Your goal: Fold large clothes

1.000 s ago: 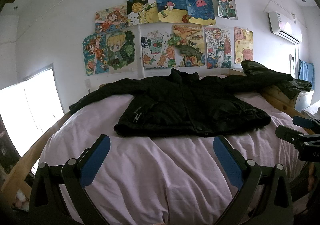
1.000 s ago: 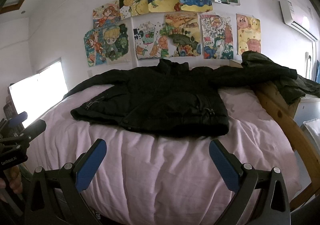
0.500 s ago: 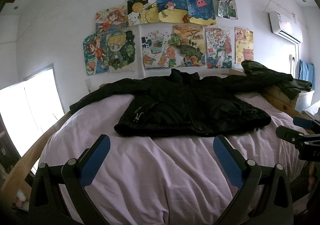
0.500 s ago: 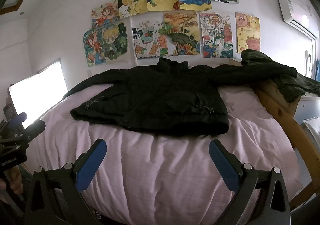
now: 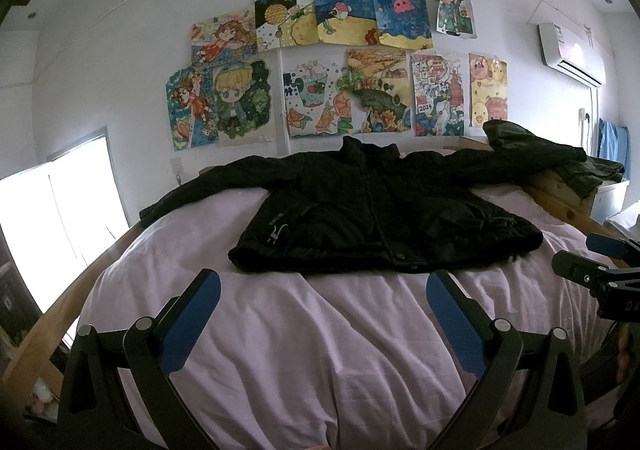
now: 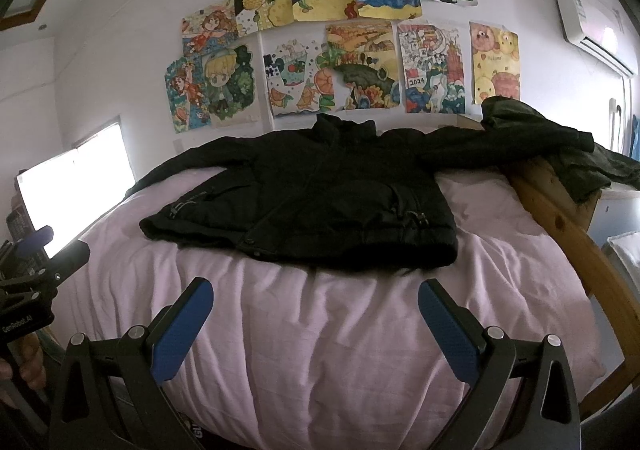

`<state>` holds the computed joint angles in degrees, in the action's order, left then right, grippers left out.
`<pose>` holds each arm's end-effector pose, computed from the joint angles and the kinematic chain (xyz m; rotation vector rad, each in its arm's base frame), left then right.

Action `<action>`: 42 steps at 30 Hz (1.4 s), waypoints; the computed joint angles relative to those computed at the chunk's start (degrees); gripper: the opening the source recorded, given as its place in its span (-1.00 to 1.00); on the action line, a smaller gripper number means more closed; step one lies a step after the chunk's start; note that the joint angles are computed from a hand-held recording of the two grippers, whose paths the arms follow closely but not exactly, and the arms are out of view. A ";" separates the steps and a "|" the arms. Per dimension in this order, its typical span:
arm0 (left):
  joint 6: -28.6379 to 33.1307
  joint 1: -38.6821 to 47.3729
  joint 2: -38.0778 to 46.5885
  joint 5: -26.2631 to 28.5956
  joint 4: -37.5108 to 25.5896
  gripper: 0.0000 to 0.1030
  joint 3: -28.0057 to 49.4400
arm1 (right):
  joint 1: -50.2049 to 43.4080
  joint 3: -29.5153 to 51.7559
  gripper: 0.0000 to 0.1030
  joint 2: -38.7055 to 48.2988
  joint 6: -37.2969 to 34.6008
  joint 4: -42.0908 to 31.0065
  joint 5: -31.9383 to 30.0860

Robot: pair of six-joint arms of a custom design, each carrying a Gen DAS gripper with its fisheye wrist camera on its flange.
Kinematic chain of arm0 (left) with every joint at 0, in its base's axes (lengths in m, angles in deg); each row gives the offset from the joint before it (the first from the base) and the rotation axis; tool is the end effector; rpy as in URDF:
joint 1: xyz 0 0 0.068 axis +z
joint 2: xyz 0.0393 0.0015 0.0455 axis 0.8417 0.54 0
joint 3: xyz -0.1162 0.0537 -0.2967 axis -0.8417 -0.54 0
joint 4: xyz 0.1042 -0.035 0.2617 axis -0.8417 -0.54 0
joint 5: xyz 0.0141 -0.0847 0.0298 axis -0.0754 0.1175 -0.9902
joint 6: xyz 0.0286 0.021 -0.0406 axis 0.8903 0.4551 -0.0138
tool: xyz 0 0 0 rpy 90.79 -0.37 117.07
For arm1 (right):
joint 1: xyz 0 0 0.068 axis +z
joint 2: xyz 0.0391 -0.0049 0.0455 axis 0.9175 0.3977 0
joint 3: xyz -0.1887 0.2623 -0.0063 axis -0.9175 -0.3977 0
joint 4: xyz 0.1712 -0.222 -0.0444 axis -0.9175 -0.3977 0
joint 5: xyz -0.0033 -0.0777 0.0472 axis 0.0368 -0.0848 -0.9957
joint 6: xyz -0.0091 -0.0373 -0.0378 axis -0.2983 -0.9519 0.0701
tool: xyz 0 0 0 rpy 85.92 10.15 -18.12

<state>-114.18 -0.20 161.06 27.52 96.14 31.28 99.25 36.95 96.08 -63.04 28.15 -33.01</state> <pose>0.1550 -0.1880 0.1338 -0.0266 1.9453 0.1311 0.2105 0.1294 0.1247 -0.2570 2.0183 0.3735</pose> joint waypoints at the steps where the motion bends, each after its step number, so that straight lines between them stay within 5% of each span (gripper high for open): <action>1: 0.00 0.00 0.00 0.00 0.00 0.97 0.00 | 0.03 0.07 1.00 -0.19 0.02 -0.29 0.02; 26: -0.05 -0.02 -0.02 -0.02 -0.09 0.96 0.02 | -0.79 1.31 1.00 -1.85 0.27 -3.44 -0.91; 32: -0.42 0.13 -0.12 0.44 -1.08 0.96 0.27 | -1.10 0.03 1.00 3.12 0.22 2.09 -0.86; 38: -0.26 2.26 0.31 3.63 -1.66 0.96 0.44 | 0.11 1.25 1.00 1.14 2.41 -3.10 2.18; 42: -0.54 4.22 -0.26 5.89 -2.78 0.96 0.77 | -0.88 3.62 1.00 -3.06 4.60 -13.40 3.44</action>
